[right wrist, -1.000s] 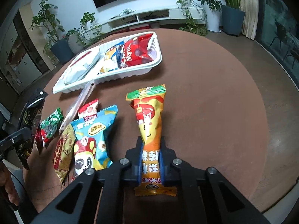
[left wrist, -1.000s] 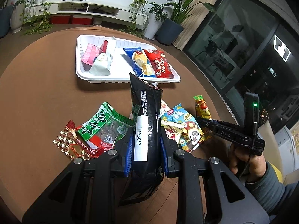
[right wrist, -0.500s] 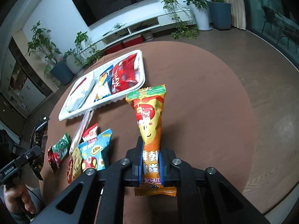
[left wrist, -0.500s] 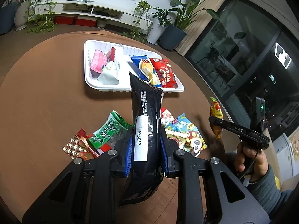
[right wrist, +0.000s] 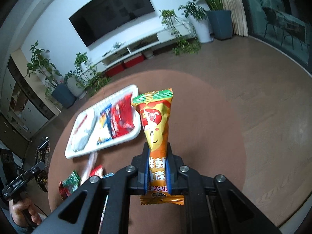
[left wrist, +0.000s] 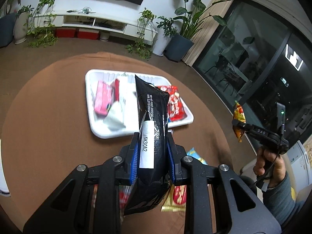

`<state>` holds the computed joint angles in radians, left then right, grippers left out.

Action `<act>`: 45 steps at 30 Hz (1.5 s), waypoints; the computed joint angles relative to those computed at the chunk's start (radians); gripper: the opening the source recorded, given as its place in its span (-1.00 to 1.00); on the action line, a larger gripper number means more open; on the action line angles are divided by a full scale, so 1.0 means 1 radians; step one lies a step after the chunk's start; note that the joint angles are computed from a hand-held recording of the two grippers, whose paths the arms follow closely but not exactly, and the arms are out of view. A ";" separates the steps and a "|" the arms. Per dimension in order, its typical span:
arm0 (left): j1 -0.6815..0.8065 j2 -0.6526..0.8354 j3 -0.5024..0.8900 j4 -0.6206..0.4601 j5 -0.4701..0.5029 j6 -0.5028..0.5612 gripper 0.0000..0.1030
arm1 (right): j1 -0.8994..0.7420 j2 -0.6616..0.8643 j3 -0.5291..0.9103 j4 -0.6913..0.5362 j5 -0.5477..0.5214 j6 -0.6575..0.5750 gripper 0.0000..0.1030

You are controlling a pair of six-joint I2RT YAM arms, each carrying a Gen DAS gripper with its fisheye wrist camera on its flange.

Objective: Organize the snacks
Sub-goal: 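Carry both packets into the white tray and open both tools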

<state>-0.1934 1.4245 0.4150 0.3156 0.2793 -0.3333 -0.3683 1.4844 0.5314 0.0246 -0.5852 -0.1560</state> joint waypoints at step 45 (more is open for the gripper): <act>-0.085 0.732 0.810 -0.230 -0.137 -0.007 -0.55 | 0.580 0.570 0.609 -0.075 0.317 0.099 -0.72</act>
